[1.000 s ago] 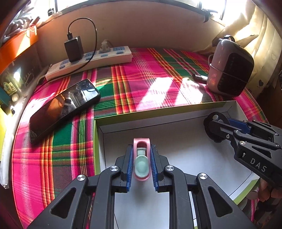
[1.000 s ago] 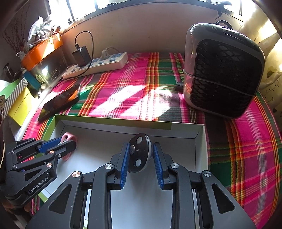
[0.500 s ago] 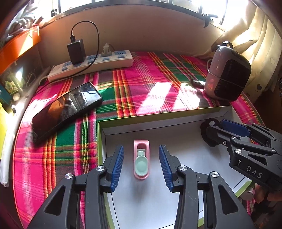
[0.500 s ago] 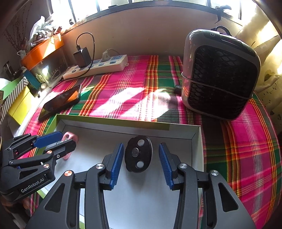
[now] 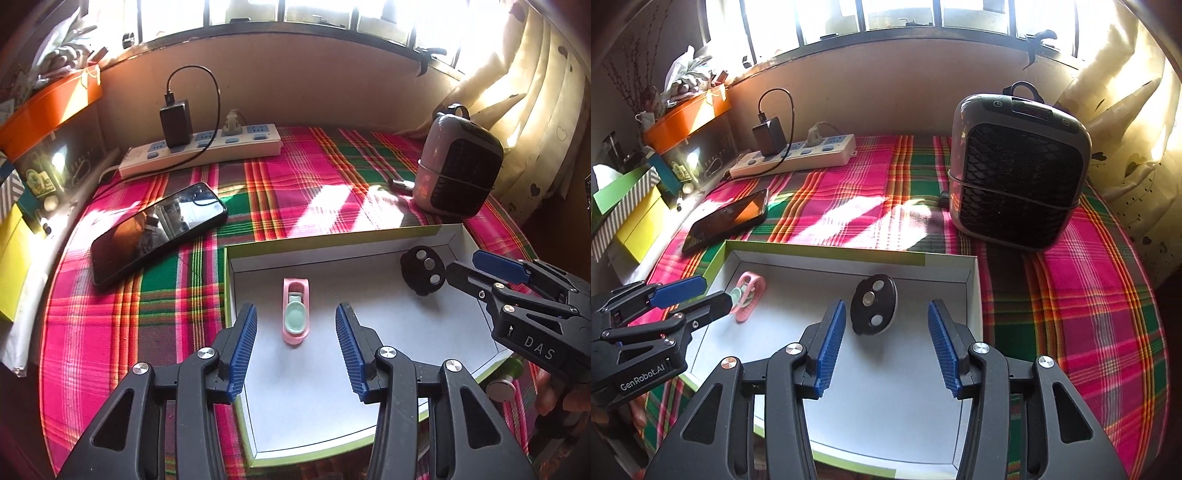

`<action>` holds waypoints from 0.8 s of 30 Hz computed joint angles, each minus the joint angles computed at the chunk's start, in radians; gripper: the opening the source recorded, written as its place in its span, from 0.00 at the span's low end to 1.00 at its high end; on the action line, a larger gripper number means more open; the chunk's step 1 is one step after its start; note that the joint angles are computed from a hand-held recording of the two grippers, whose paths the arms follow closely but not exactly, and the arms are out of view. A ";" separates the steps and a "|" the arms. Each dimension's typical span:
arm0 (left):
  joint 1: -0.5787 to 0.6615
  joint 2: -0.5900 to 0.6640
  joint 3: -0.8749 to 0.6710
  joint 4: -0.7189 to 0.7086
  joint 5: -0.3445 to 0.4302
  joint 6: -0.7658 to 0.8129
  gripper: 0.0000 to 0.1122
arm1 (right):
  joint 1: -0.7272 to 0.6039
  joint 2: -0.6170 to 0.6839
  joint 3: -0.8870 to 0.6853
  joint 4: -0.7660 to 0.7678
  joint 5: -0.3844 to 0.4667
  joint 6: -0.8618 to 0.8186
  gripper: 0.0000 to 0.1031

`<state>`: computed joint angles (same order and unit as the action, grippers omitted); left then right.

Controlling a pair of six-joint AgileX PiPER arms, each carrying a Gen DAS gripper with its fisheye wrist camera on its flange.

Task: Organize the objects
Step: 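Lower both items into the tray and open both grippers, then move left gripper to black rectangular device while right gripper approaches white mushroom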

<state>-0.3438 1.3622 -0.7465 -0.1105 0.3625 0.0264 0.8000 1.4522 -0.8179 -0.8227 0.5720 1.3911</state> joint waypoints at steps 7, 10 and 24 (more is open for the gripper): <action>-0.008 -0.125 0.075 0.030 0.009 -0.038 0.38 | 0.080 -0.077 0.059 -0.067 0.064 0.111 0.46; -0.017 -0.186 0.107 0.054 0.020 -0.073 0.39 | 0.137 -0.104 0.082 -0.097 0.112 0.164 0.47; 0.017 -0.444 0.286 -0.071 0.098 0.015 0.40 | 0.418 -0.245 0.210 -0.158 0.278 0.397 0.47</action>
<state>-0.3265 0.9187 -0.4604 -0.1813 0.4603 0.0418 1.2179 1.2075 -0.6084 -0.9806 0.8496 1.7877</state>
